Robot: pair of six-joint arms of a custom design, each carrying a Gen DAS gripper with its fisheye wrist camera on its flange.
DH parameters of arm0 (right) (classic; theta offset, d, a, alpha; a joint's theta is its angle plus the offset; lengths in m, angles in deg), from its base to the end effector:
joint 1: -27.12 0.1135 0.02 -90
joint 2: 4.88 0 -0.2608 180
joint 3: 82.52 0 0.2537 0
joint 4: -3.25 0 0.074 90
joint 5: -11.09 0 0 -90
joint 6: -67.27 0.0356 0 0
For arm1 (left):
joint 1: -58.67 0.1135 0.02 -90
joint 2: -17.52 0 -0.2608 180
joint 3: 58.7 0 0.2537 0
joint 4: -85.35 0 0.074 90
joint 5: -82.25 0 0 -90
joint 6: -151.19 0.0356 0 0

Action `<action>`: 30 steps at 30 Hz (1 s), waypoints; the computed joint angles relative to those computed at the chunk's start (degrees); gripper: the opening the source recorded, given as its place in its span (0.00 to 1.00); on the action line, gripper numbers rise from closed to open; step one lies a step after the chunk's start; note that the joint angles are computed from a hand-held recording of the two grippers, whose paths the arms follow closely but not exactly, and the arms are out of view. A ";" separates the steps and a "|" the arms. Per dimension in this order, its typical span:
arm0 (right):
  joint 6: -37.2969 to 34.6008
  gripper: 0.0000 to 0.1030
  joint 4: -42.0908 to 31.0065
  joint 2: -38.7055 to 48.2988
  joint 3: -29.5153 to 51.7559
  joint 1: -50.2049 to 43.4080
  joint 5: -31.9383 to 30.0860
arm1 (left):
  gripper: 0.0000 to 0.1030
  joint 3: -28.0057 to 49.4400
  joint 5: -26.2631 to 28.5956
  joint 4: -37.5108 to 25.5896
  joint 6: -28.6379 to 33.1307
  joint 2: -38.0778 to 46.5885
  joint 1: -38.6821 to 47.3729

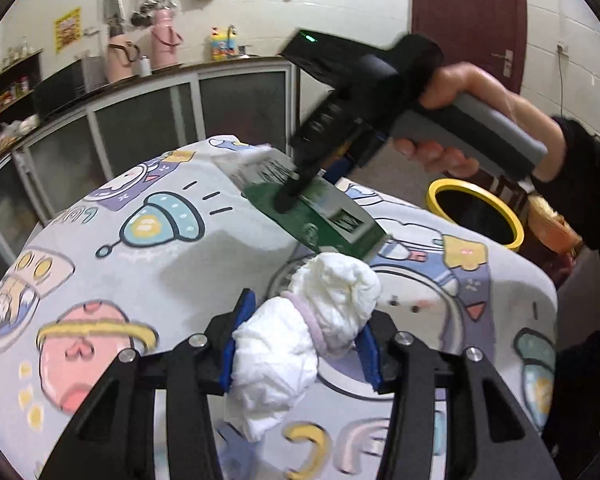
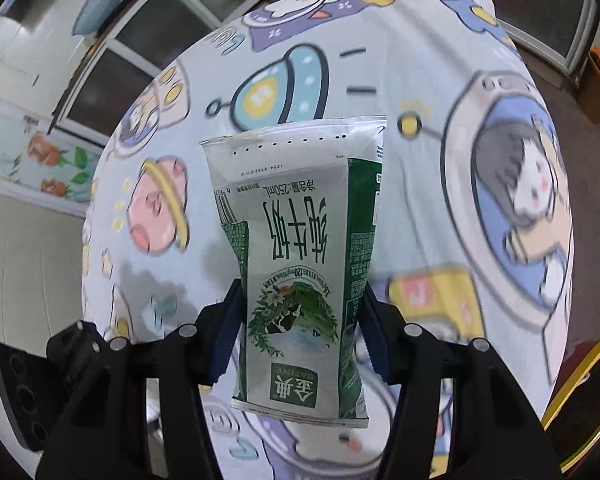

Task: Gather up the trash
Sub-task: 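Carry tissue bundle and milk carton over the bin and open both grippers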

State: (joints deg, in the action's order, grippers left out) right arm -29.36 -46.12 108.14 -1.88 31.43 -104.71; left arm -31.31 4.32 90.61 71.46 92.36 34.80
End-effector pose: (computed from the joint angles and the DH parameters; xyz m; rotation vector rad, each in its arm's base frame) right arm 0.3493 0.0419 0.1127 -0.3261 2.8994 0.6638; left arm 0.1835 -0.0894 0.1052 0.7822 2.1784 -0.3641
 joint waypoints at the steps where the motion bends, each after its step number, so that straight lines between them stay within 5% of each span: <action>1: -0.82 0.51 0.43 -1.17 -1.95 -0.45 -0.39 | 0.43 -1.49 -1.92 -0.31 -1.78 -2.40 -1.75; 8: -12.26 0.51 1.39 -14.01 -20.77 -9.31 -4.57 | 0.43 -6.35 -27.77 -9.05 -24.11 -17.28 -25.74; 15: -31.31 0.51 -5.42 -18.79 -29.28 -28.26 -6.44 | 0.43 2.55 -49.20 -16.48 -44.96 -9.78 -50.09; 24: -53.46 0.51 -16.50 -12.49 -23.87 -54.39 -5.01 | 0.43 15.28 -53.08 -12.45 -45.93 4.97 -57.88; 30: -61.24 0.51 -23.04 -7.53 -15.64 -66.25 -5.71 | 0.44 21.80 -53.11 -9.85 -43.58 11.03 -58.91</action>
